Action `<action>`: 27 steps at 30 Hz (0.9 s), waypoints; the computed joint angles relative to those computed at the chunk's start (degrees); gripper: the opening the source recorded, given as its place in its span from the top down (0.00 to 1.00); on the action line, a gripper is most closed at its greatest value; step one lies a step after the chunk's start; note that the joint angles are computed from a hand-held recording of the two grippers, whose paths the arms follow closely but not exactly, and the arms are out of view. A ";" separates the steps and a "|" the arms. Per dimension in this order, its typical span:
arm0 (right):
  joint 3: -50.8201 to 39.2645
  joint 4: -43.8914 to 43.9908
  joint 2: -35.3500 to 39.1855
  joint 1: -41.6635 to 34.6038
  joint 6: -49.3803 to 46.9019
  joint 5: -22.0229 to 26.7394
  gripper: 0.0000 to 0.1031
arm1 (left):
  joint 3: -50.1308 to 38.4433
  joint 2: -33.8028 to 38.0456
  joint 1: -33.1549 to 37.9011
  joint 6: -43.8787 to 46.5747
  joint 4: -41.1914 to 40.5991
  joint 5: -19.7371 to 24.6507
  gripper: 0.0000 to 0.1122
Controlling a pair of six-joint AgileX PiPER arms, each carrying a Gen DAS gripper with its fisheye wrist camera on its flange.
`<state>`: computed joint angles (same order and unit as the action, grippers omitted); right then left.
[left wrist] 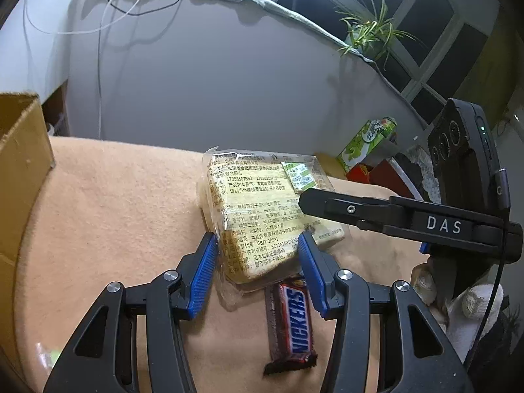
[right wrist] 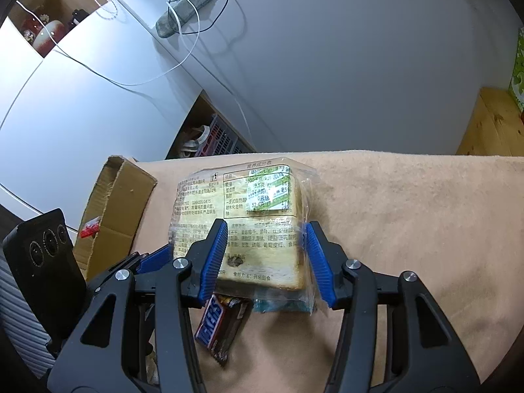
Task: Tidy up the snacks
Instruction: 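Grasp the wrapped bread loaf with both tools' fingers, right tool closing on it, then lift the bread loaf into the cardboard box and open the tools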
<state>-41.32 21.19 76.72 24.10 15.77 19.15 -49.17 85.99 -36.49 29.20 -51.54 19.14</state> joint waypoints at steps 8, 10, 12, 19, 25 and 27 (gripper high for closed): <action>0.89 -20.37 -6.62 7.63 23.48 3.07 0.49 | 3.48 -6.31 -2.01 -4.59 4.26 -0.78 0.57; 0.30 -24.83 -7.81 9.92 28.99 4.67 0.49 | 4.23 -7.93 -2.41 -6.35 5.81 -0.73 0.57; -0.58 -29.50 -9.14 12.77 34.84 6.63 0.49 | 5.05 -10.26 -2.34 -7.88 7.29 -0.22 0.57; -7.06 -46.52 -10.19 26.17 54.18 16.64 0.49 | 6.82 -19.44 -0.29 -13.29 12.53 3.44 0.57; -13.98 -52.87 -6.71 34.61 60.84 22.35 0.49 | 8.83 -28.47 3.19 -16.95 17.06 7.66 0.57; -16.52 -53.74 -4.67 36.49 61.54 23.16 0.49 | 9.47 -31.35 5.61 -16.41 17.10 9.71 0.57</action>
<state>-57.84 -32.55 72.05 60.59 77.31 42.31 -39.70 54.64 -30.89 12.79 -34.44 28.85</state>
